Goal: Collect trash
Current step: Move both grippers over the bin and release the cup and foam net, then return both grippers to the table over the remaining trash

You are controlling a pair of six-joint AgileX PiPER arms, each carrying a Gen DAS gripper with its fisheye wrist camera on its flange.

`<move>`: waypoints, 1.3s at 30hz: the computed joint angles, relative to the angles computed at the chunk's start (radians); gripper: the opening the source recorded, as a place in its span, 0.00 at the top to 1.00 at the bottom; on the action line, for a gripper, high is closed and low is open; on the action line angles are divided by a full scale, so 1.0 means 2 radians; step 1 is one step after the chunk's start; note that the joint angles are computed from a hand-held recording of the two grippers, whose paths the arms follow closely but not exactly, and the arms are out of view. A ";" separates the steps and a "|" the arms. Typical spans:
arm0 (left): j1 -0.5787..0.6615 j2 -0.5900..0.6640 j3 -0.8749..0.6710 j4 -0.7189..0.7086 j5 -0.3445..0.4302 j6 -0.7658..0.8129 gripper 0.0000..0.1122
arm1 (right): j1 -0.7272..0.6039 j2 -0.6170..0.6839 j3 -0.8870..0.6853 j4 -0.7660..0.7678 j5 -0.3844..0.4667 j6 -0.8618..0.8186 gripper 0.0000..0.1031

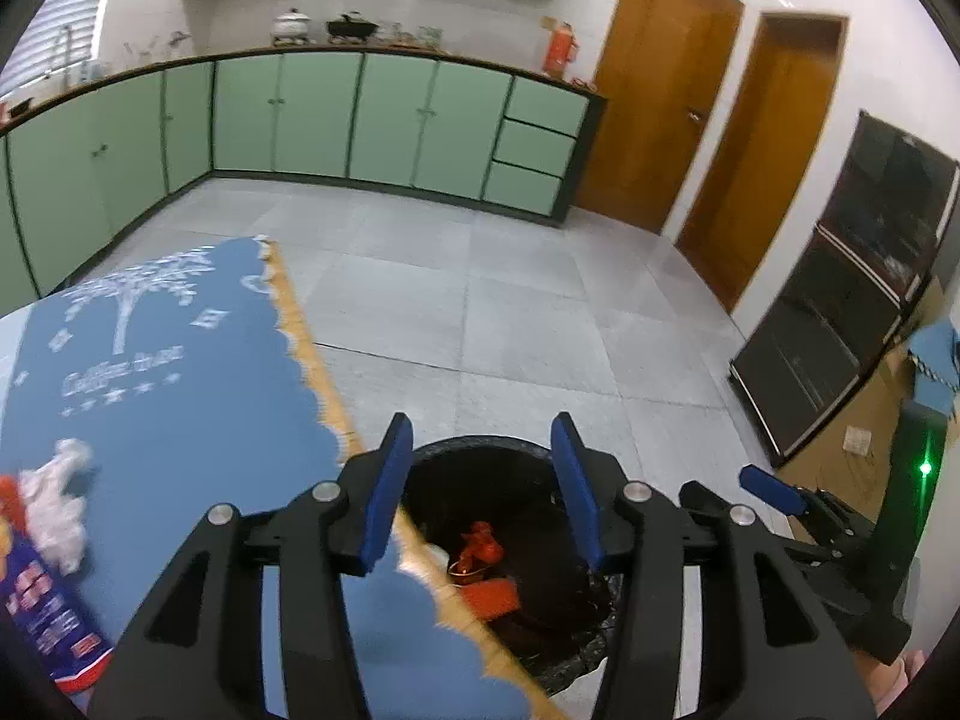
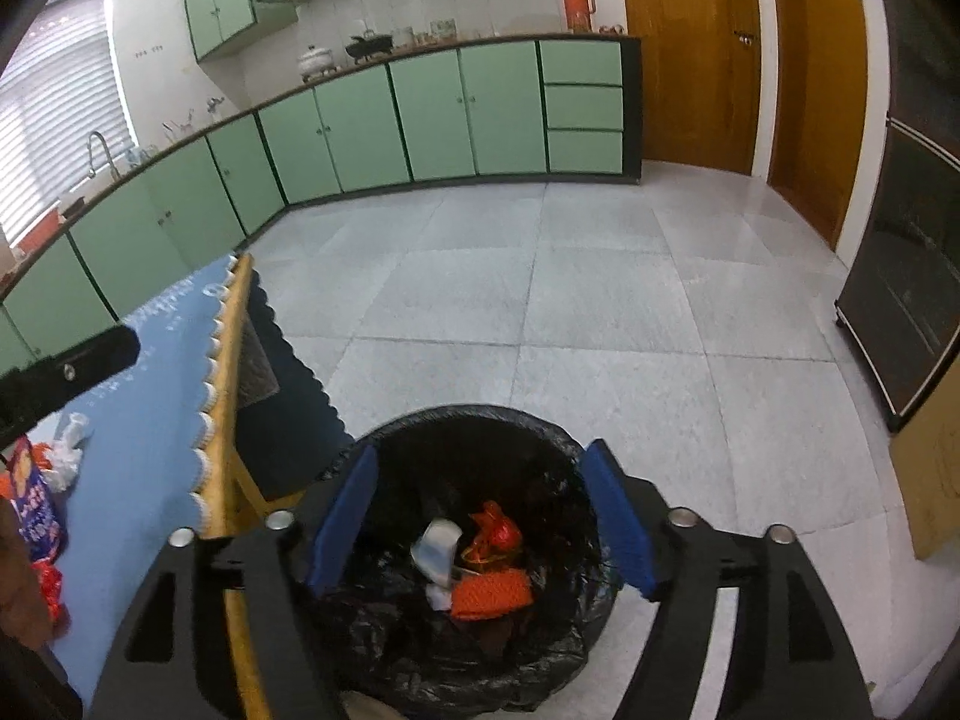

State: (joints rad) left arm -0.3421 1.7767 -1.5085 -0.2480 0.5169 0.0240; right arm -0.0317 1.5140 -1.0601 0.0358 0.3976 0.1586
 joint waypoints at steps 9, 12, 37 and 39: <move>0.064 -0.145 0.133 0.109 -0.027 -0.079 0.52 | 0.086 -0.043 -0.009 -0.059 -0.010 0.068 0.17; 0.103 -0.186 0.162 0.123 -0.019 -0.080 0.51 | 0.132 -0.042 -0.022 -0.099 -0.010 0.116 0.16; 0.459 -0.400 0.377 -0.054 0.042 0.184 0.40 | 0.453 0.033 -0.093 -0.449 0.021 0.474 0.15; 0.452 -0.401 0.389 -0.046 0.036 0.175 0.39 | 0.460 0.030 -0.090 -0.470 0.026 0.498 0.15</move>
State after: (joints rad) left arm 0.5613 0.9751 -0.7295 -0.3392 0.5894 0.3743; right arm 0.8874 1.5749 -1.2404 -0.9038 0.4497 1.1539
